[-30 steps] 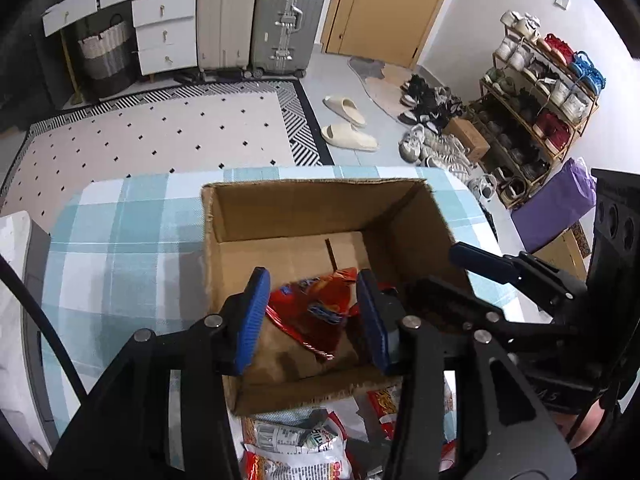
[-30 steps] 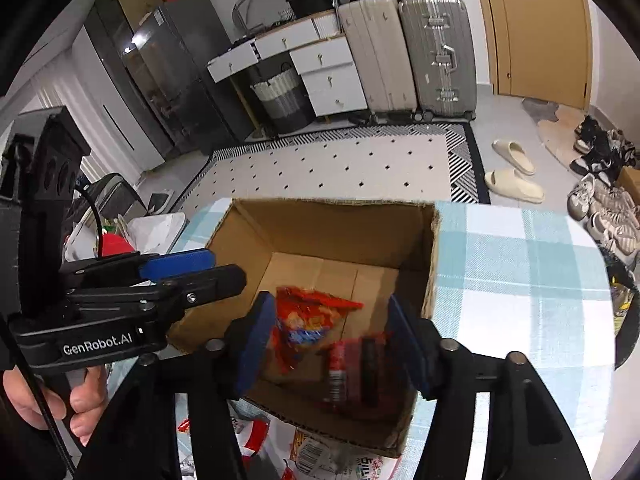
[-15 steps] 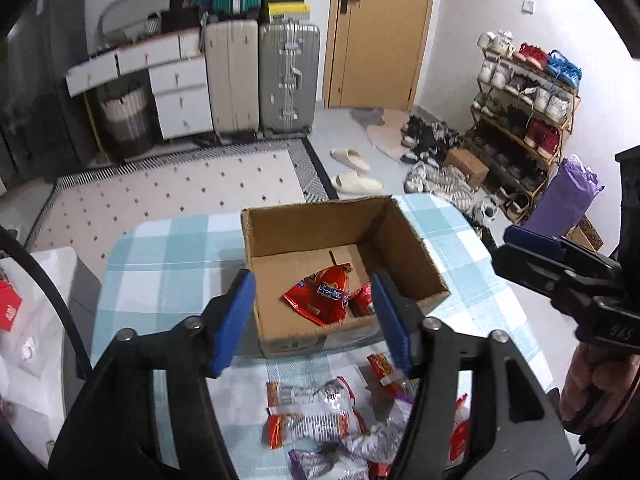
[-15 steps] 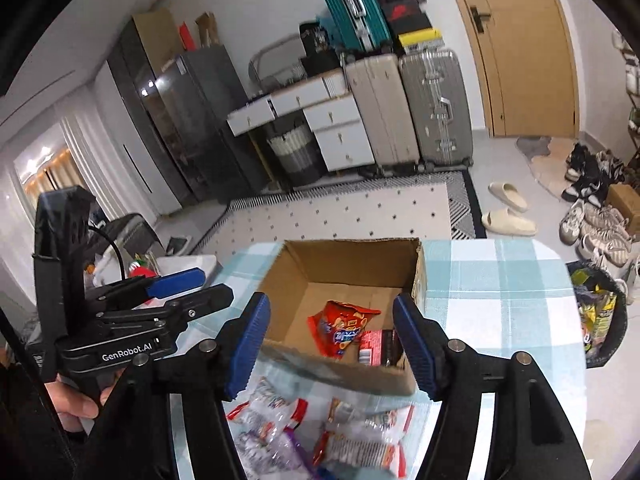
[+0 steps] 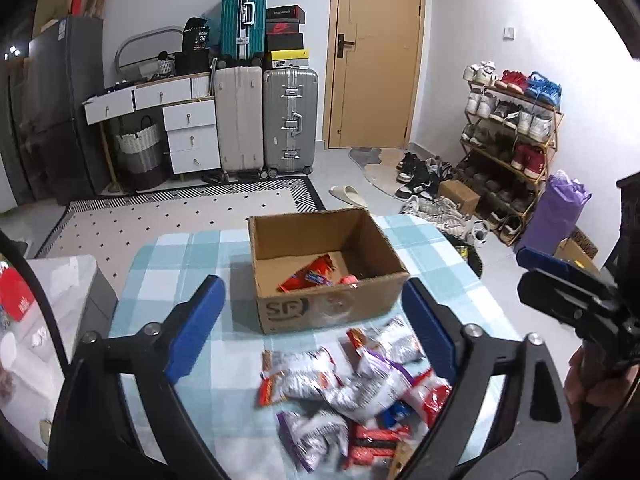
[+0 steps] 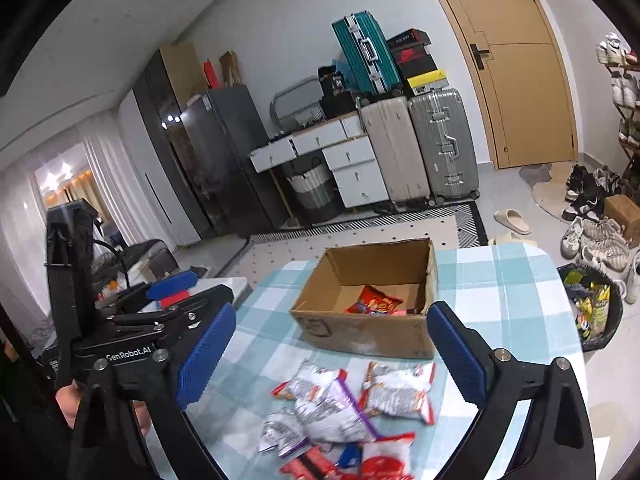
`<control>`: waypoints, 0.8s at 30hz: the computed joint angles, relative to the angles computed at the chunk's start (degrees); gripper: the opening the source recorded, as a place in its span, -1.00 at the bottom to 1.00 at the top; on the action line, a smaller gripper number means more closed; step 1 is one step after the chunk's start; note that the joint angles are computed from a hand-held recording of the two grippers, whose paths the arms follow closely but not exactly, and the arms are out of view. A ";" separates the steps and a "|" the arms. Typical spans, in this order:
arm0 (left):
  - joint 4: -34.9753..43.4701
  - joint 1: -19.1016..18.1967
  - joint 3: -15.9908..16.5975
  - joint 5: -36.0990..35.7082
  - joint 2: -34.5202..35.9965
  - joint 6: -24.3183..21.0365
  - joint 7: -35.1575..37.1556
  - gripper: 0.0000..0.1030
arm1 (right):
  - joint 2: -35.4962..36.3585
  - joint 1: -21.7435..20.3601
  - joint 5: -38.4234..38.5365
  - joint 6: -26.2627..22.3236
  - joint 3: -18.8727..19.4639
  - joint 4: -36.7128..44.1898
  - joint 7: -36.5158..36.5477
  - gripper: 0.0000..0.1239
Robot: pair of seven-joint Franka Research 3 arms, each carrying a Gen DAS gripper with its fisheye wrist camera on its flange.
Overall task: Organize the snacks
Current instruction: 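Move both open tools back from the box to the snack pile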
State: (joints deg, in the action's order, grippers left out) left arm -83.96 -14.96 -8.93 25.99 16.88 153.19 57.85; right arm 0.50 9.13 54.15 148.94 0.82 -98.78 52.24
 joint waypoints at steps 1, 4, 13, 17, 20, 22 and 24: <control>-1.83 -0.27 0.24 0.70 -1.34 0.45 -0.90 0.93 | -1.26 0.04 1.00 0.28 0.07 -1.57 -1.13 0.59; -8.00 -1.23 1.17 5.60 -5.72 3.02 -5.94 0.97 | -5.33 0.97 2.91 2.01 -0.16 -6.72 -3.72 0.63; -21.11 0.69 -1.57 10.44 -14.80 6.45 -13.28 0.98 | -13.77 5.89 9.41 6.69 -2.30 -17.29 -12.57 0.65; -26.49 1.99 -2.26 10.98 -17.28 8.37 -16.97 0.97 | -16.16 7.30 10.94 8.13 -3.00 -21.04 -13.30 0.66; -29.85 3.10 -2.61 12.09 -18.20 9.61 -19.47 0.97 | -17.32 7.81 9.77 9.66 -3.06 -23.88 -12.83 0.66; -32.00 3.88 -2.87 15.22 -18.81 10.02 -22.90 0.97 | -18.04 8.30 9.39 10.59 -3.19 -25.77 -12.83 0.66; -33.81 4.61 -2.90 17.81 -19.07 10.78 -26.15 0.97 | -18.41 8.80 9.41 10.50 -3.68 -27.45 -12.75 0.66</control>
